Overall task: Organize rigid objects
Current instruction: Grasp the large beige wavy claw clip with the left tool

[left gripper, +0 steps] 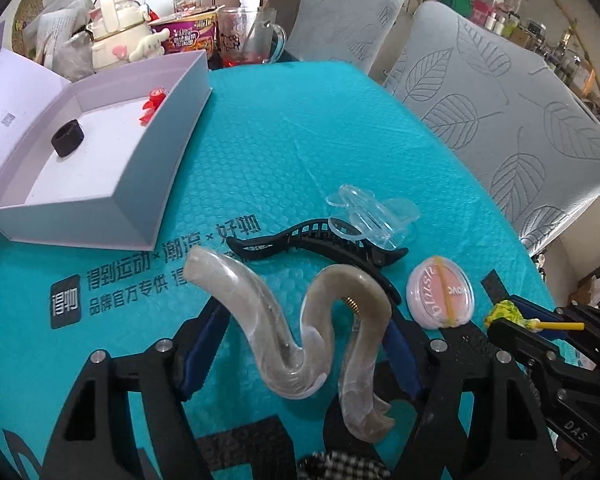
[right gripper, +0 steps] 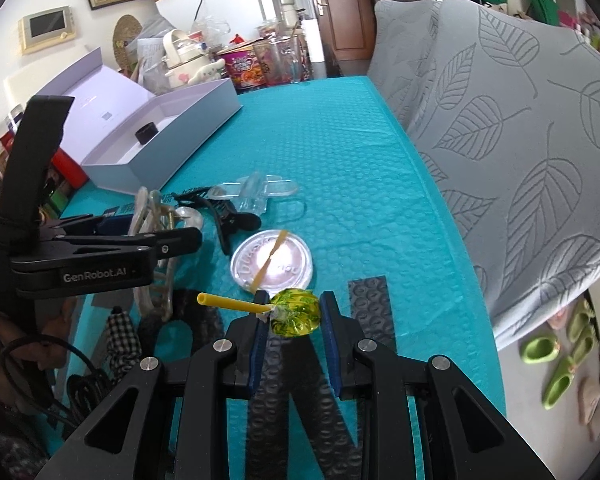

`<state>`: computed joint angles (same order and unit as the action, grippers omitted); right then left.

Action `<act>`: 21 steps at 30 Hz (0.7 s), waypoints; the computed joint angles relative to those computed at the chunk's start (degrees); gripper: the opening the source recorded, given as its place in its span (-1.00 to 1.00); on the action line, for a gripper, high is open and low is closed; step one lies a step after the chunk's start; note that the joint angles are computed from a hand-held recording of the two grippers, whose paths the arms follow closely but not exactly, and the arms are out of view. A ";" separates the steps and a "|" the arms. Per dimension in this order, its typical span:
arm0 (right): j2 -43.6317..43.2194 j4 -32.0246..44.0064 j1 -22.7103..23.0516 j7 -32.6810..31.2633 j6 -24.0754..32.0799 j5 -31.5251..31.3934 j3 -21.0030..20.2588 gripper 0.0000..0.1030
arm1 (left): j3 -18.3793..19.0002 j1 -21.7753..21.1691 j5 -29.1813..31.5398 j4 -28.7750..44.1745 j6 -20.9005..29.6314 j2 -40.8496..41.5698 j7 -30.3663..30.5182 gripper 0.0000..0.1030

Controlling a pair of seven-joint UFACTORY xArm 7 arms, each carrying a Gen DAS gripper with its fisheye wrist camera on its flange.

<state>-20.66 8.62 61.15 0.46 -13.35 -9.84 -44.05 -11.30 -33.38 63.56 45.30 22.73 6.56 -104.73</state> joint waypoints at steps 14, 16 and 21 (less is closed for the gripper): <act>-3.28 -5.29 -8.97 6.46 -3.45 -5.21 11.60 -0.51 | -6.35 1.14 1.69 -9.95 5.09 -12.85 -10.17 0.15; -3.96 -5.92 -10.45 7.51 -3.83 -6.03 14.01 -0.51 | -7.95 1.47 0.91 -11.94 6.16 -15.68 -11.50 0.14; -6.48 -7.76 -13.22 9.59 -4.52 -7.84 19.16 -0.51 | -12.19 2.15 -2.27 -15.97 8.36 -21.38 -13.61 0.05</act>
